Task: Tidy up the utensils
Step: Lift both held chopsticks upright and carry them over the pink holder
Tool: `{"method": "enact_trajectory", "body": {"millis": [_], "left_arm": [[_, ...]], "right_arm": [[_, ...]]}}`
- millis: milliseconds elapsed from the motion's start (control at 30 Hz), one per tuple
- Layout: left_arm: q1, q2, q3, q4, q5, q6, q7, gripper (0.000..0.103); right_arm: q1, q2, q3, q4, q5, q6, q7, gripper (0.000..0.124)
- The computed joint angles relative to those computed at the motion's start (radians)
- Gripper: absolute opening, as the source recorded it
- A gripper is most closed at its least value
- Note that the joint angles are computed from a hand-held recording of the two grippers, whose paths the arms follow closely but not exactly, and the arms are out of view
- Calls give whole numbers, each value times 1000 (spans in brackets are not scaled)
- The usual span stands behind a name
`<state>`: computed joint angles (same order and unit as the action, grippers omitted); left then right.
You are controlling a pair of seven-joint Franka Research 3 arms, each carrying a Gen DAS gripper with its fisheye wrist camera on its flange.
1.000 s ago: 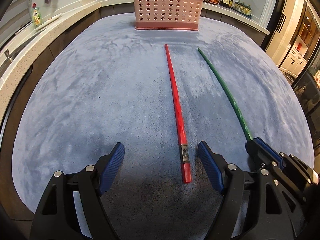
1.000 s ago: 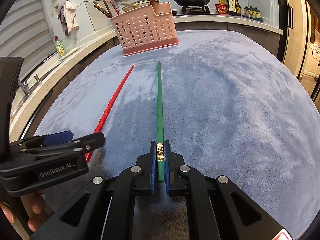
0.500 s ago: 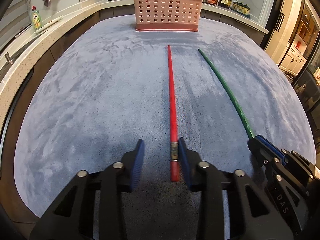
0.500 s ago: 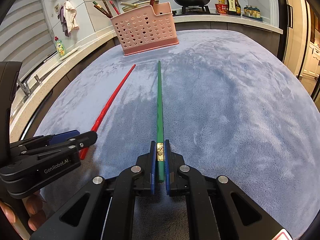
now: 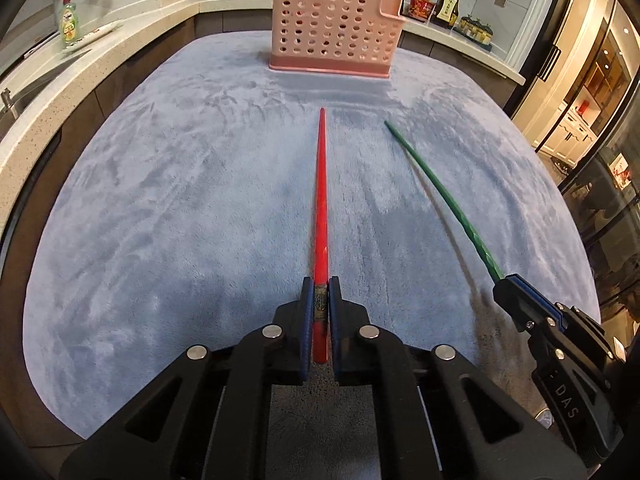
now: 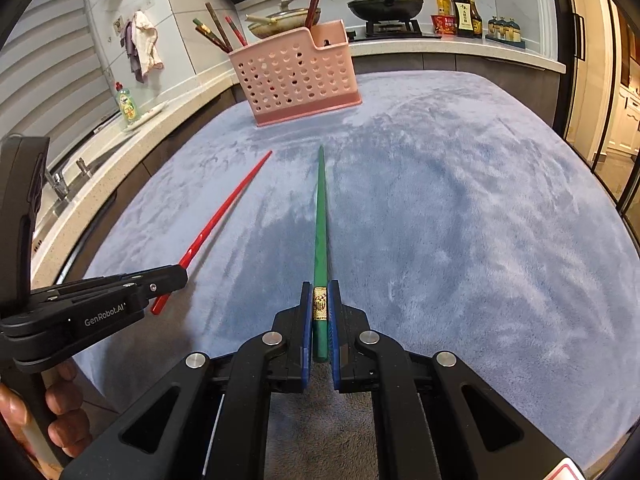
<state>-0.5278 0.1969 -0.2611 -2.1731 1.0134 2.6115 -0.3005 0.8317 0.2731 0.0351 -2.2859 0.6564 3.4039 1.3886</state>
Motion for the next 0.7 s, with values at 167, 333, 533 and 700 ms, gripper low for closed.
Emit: {"method": "enact_trajectory", "body": {"millis": [167,333,533,700], "left_arm": [[6,-60,-3,-23,37,-11,-32,7],[35,-136,-19,-43,77,-37,-56,7],[79,-197,-39,-32,109,-62,-48,7],[110,-213,-47,1,138,-79,-30,7]], "right_arm": [[-34,-32,29,-3,-15,30,-1,7],[-58,-62,47,21,3,61,-38,7],[-185,-75,131,65,-106,83,37,7],[-221,-58,141,123,-162,81,77,7]]}}
